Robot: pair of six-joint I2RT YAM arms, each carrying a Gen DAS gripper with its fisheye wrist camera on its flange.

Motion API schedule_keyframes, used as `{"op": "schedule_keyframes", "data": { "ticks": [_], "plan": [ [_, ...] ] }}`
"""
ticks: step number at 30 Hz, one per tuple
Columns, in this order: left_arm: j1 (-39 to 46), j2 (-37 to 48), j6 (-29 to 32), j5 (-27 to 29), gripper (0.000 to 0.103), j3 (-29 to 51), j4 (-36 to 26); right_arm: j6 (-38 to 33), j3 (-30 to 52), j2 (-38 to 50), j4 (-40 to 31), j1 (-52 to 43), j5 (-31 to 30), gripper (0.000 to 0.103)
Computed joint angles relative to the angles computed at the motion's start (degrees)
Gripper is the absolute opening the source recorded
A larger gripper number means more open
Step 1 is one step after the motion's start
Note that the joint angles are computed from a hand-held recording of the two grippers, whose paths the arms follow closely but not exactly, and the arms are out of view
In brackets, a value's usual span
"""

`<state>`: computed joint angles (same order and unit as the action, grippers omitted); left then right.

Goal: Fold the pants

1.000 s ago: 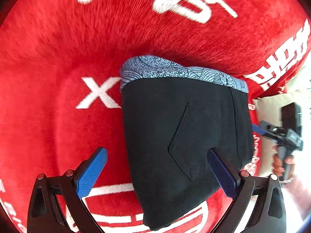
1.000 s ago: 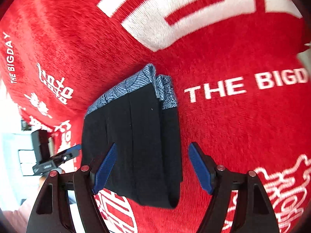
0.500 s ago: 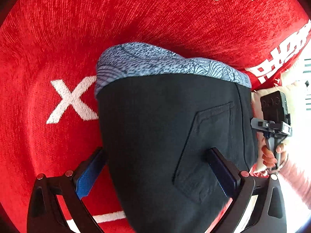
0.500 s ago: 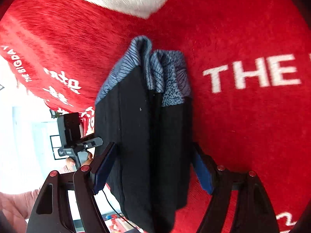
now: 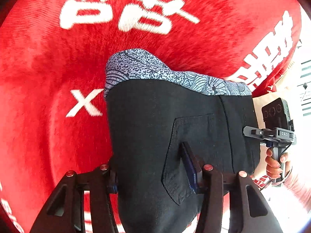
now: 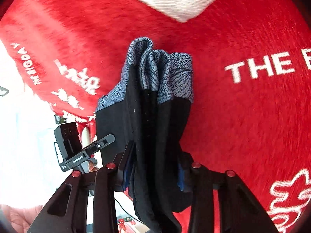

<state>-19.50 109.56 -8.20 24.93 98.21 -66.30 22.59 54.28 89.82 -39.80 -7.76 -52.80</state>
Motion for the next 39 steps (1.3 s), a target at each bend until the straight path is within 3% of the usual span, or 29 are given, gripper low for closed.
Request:
{"op": "schedule_keyframes", "data": {
  "ticks": [5, 14, 17, 19, 23, 26, 30, 33, 39],
  "plan": [
    [0.17, -8.63, 0.93, -0.32, 0.053, -2.97, -4.77, 2.31, -2.42, -11.09, -5.62, 2.26, -0.62, 0.04],
    [3.07, -24.32, 6.79, -0.46, 0.053, -18.17, -9.9, 29.4, -18.12, -39.26, 1.12, 19.86, 10.51, 0.04],
    [3.86, -28.37, 7.74, -0.83, 0.053, -26.12, -7.24, 34.99, -22.42, -43.78, 2.48, 27.24, 15.93, 0.04],
    [4.14, -31.04, 6.95, -2.79, 0.055, -32.82, -3.35, 36.91, -24.61, -43.49, 4.38, 31.87, 19.9, 0.04],
    [5.86, -36.4, 4.44, -7.4, 0.087, -42.08, 3.43, 37.29, -25.38, -39.79, 4.91, 41.82, 30.81, 0.05],
    [7.52, -38.1, 5.61, -8.61, 0.095, -42.92, 3.43, 39.57, -26.6, -41.37, 4.96, 43.51, 33.91, 0.056],
    [5.42, -39.38, 5.16, -14.98, 0.097, -41.09, 1.99, 40.58, -21.35, -37.93, -0.46, 48.31, 39.9, 0.059],
    [2.93, -41.04, 3.05, -21.13, 0.097, -39.08, -0.41, 40.77, -13.81, -32.92, -9.49, 53.69, 46.91, 0.061],
    [0.95, -44.25, -0.16, -23.25, 0.097, -34.35, -8.9, 45.07, 0.81, -22.32, -25.89, 61.75, 56.08, 0.062]
  ]
}}
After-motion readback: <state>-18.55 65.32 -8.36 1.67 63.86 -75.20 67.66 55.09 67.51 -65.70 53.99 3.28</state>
